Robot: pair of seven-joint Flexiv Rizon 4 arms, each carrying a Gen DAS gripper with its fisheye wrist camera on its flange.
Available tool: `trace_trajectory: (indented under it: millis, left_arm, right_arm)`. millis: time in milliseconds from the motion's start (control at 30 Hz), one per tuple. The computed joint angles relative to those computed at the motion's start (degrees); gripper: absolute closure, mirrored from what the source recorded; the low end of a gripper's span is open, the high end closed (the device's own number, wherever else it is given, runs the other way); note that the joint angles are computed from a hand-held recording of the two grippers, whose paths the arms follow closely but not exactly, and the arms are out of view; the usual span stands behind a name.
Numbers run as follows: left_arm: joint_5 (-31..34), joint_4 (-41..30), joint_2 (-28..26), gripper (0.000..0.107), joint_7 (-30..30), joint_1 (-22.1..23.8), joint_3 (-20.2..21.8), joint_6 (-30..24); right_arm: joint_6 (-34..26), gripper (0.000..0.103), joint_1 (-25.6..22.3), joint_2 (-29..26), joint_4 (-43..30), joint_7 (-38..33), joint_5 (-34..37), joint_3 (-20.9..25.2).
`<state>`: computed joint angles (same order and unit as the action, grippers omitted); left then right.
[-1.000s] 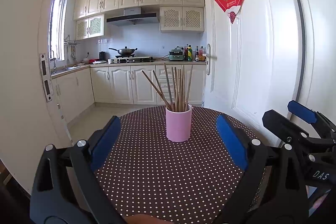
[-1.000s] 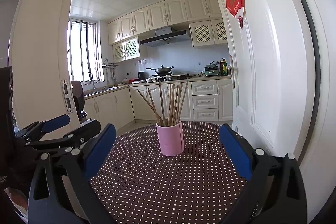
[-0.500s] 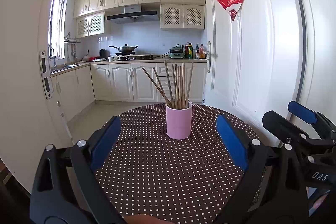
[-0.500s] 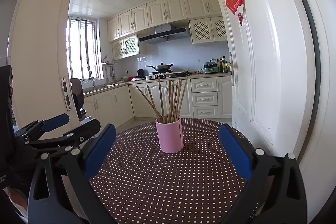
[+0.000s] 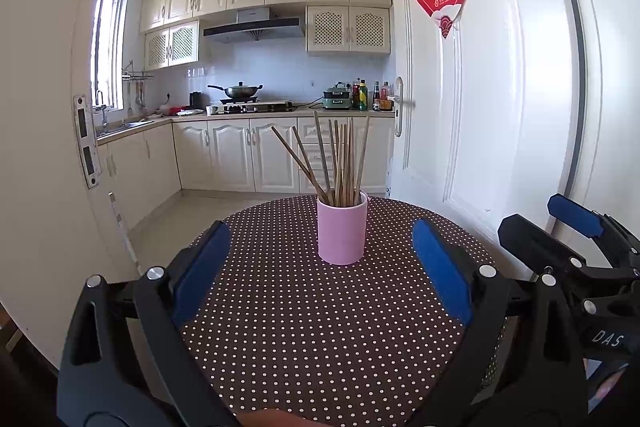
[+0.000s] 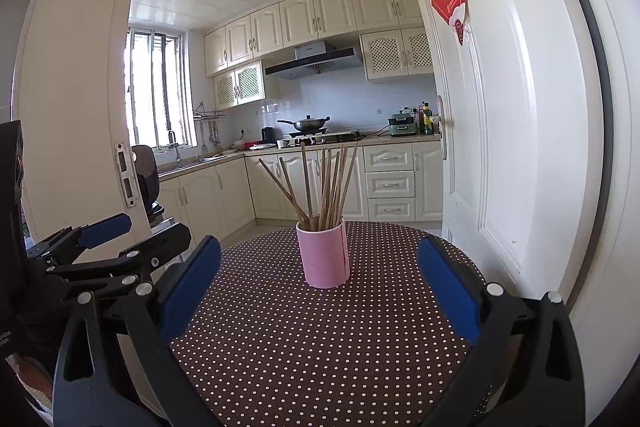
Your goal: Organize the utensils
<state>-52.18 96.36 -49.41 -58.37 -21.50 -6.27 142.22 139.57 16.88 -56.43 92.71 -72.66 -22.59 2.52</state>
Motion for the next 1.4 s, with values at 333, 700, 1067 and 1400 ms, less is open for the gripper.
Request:
trace_trajectory:
  millis: [333, 700, 1067, 1400]
  left_arm:
    - [0.4, -0.1, -0.2, 0.016, -0.3, 0.1, 0.0, -0.2]
    - [0.2, -0.3, -0.3, 0.016, -0.2, 0.0, 0.1, -0.3]
    - [-0.2, -0.6, -0.6, 0.016, 0.0, -0.2, 0.1, -0.4]
    - [-0.2, -0.6, -0.5, 0.016, -0.2, -0.1, -0.1, -0.8]
  right_arm:
    - [0.0, 0.008, 0.1, -0.3, -0.5, 0.1, 0.5, 0.0]
    - [-0.4, 0.008, -0.3, -0.4, -0.7, 0.8, -0.4, 0.1]
    - [-0.6, 0.008, -0.4, -0.5, -0.7, 1.0, -0.7, 0.0]
    - [-0.8, 0.008, -0.4, -0.6, -0.9, 1.2, -0.9, 0.1]
